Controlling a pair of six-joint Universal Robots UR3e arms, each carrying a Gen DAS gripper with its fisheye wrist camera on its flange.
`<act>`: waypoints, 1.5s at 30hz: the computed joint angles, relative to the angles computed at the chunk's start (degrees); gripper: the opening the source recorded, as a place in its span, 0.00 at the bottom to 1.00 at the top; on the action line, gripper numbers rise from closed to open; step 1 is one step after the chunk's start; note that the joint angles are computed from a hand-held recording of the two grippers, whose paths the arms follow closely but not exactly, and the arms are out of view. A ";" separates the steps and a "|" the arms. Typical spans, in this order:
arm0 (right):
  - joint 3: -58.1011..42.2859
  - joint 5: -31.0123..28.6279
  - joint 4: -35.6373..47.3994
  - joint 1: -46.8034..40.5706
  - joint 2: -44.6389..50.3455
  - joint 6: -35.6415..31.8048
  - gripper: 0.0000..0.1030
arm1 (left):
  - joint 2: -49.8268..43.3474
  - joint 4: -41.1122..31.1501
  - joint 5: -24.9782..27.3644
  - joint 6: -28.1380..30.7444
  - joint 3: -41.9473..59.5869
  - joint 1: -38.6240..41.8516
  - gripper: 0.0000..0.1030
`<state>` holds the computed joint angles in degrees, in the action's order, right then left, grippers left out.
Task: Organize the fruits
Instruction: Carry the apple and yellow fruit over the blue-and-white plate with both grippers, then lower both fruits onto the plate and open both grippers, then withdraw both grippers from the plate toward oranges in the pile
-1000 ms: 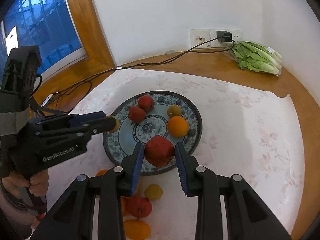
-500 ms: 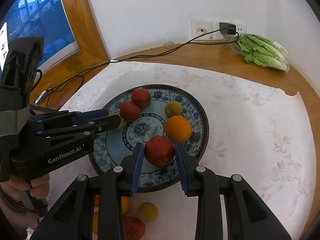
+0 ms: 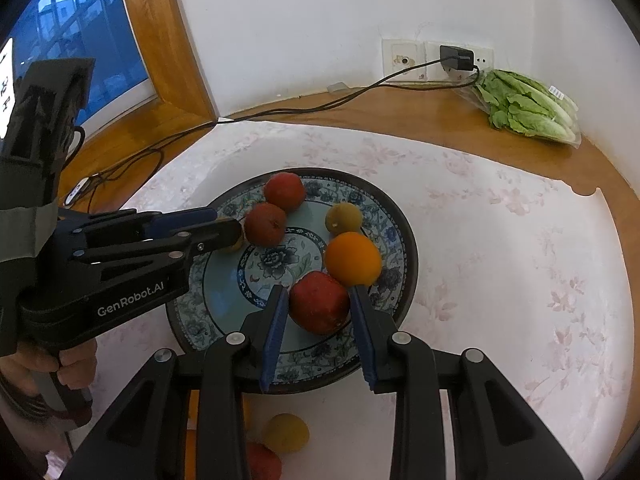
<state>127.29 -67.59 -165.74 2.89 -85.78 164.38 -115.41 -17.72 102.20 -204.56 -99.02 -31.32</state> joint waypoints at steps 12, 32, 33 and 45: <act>2.35 1.64 0.22 -1.89 -4.51 0.37 0.37 | 3.07 -1.06 -1.12 -0.47 -1.46 -0.96 0.33; 10.56 5.83 16.15 -8.94 -24.81 -3.91 0.37 | 12.01 -5.90 -1.61 -4.27 -7.12 -5.60 0.43; 11.05 5.92 17.17 -9.30 -25.99 -4.24 0.37 | 12.39 -5.82 -1.74 -4.46 -7.61 -5.75 0.43; 15.72 8.86 34.49 -15.29 -42.85 -10.31 0.37 | 14.62 -5.15 -4.81 -6.14 -11.35 -7.20 0.44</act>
